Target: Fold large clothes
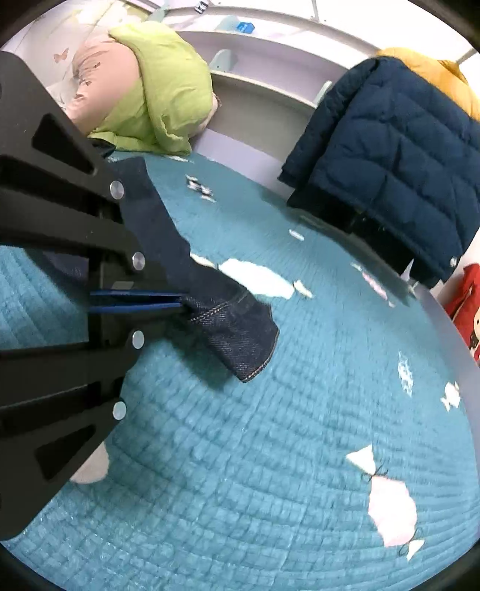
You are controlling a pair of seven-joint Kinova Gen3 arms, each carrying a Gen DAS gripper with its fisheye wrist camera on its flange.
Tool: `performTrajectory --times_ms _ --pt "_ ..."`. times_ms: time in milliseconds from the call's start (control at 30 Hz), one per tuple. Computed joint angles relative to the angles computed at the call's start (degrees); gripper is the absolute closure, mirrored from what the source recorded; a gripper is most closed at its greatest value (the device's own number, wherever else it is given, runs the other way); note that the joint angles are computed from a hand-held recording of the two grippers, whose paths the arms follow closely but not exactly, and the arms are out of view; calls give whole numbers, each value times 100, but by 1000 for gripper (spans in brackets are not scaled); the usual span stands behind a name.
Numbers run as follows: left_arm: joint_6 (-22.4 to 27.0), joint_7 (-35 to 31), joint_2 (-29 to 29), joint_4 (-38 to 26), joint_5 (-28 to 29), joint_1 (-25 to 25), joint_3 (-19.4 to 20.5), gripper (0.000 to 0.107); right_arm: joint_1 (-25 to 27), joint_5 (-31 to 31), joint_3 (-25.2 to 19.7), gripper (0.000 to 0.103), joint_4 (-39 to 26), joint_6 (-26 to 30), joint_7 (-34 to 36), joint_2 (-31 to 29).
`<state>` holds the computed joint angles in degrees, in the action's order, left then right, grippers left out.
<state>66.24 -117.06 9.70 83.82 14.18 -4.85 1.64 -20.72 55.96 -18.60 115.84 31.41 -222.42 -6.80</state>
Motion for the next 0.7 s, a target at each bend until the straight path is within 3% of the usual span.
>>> performTrajectory --times_ms 100,200,267,333,400,533,600,700 --pt "130 -345 -23 -5 514 -555 258 49 270 210 -398 100 -249 83 171 14" --pt "722 -384 58 -367 1213 -1351 540 49 793 274 -1179 100 -810 319 848 118" --pt "950 -752 7 -495 1679 -1882 687 49 882 381 -1562 100 -1261 561 1302 272" --pt "1058 -1185 -131 -553 2031 -2130 448 49 652 499 -1638 100 -1669 665 1723 438" --pt "1253 -1344 -139 -815 2142 -2168 -83 49 331 487 -1674 100 -2191 672 2189 723" --pt "1415 -1349 27 -1304 2033 -2303 -899 49 -184 508 -1932 100 -3248 597 3121 1580" --pt "1515 -1349 187 -1531 2008 -2739 -1019 49 -370 532 -2138 100 -3779 572 3587 2093" --pt "1715 -1301 460 -1871 1995 -3311 -1074 49 -1087 207 -1812 100 -4575 263 4286 2881"
